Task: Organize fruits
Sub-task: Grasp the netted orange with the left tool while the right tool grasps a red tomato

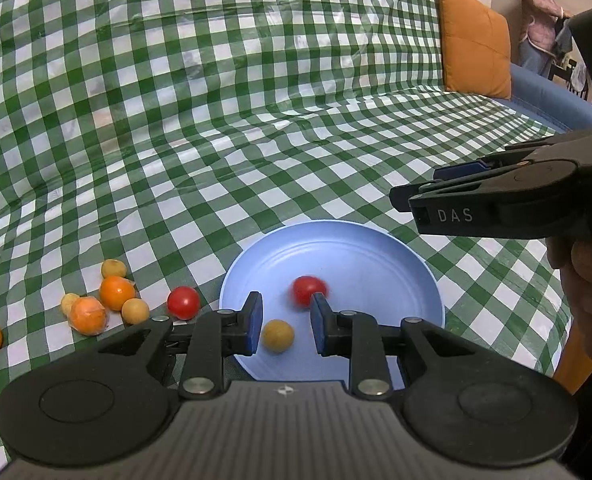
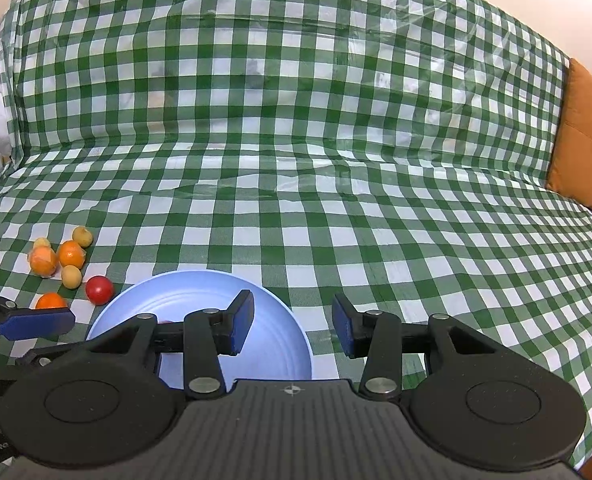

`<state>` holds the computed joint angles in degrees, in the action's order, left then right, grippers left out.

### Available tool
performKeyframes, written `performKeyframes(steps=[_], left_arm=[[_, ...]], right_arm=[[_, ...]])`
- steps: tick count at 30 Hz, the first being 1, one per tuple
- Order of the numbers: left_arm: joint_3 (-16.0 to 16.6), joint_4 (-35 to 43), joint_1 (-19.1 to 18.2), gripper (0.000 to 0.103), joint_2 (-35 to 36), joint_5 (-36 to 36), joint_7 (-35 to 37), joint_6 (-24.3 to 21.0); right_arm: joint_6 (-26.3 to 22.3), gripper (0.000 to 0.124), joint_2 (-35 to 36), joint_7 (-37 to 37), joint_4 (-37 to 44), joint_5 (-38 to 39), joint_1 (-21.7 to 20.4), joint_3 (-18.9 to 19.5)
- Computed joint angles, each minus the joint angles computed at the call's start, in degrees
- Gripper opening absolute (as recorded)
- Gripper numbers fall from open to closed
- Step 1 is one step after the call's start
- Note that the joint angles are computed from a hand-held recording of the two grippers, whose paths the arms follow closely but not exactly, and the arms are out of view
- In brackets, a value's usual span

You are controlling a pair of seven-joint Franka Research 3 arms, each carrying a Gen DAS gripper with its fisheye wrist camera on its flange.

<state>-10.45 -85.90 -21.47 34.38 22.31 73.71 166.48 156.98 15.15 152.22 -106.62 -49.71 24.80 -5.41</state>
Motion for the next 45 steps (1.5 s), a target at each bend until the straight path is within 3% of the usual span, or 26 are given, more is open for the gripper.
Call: performKeyframes(steps=[21, 23, 27, 30, 33, 36, 41, 45], left_arm=[[-0.4, 0.4, 0.8, 0.029, 0.0, -1.4, 0.2, -1.7], [-0.2, 1.3, 0.7, 0.029, 0.3, -1.5, 0.1, -3.3], [2.4, 5.8, 0.3, 0.027, 1.9, -2.1, -4.5, -9.7], [3.8, 10.7, 1.4, 0.026, 3.8, -3.9, -10.2, -16.4], [3.8, 14.6, 3.8, 0.026, 5.3, -4.9, -12.2, -20.3], [3.9, 17.1, 6.4, 0.026, 6.4, -5.5, -12.3, -21.6], [1.3, 20.7, 11.3, 0.026, 8.8, -12.3, -13.5, -26.3], [0.9, 22.4, 11.6, 0.026, 10.1, -13.5, -12.6, -27.6]], right_arm=[[0.0, 0.045, -0.5, 1.2, -0.4, -2.3, 0.1, 0.0], [0.6, 0.043, -0.5, 1.4, -0.4, -2.6, -0.1, 0.0], [2.0, 0.028, -0.7, 3.1, -0.6, -3.9, 0.2, -0.1], [3.3, 0.027, -0.2, 2.2, -0.1, -3.2, -0.1, 0.2], [4.1, 0.027, 0.8, 0.1, 1.0, -1.1, 0.0, 0.4], [5.3, 0.027, 2.3, -3.3, 2.5, 2.6, 0.1, 0.5], [7.0, 0.027, 5.6, -12.8, 5.9, 11.2, 0.1, 1.6], [6.6, 0.027, 10.0, -21.9, 11.1, 20.0, -1.0, 4.2]])
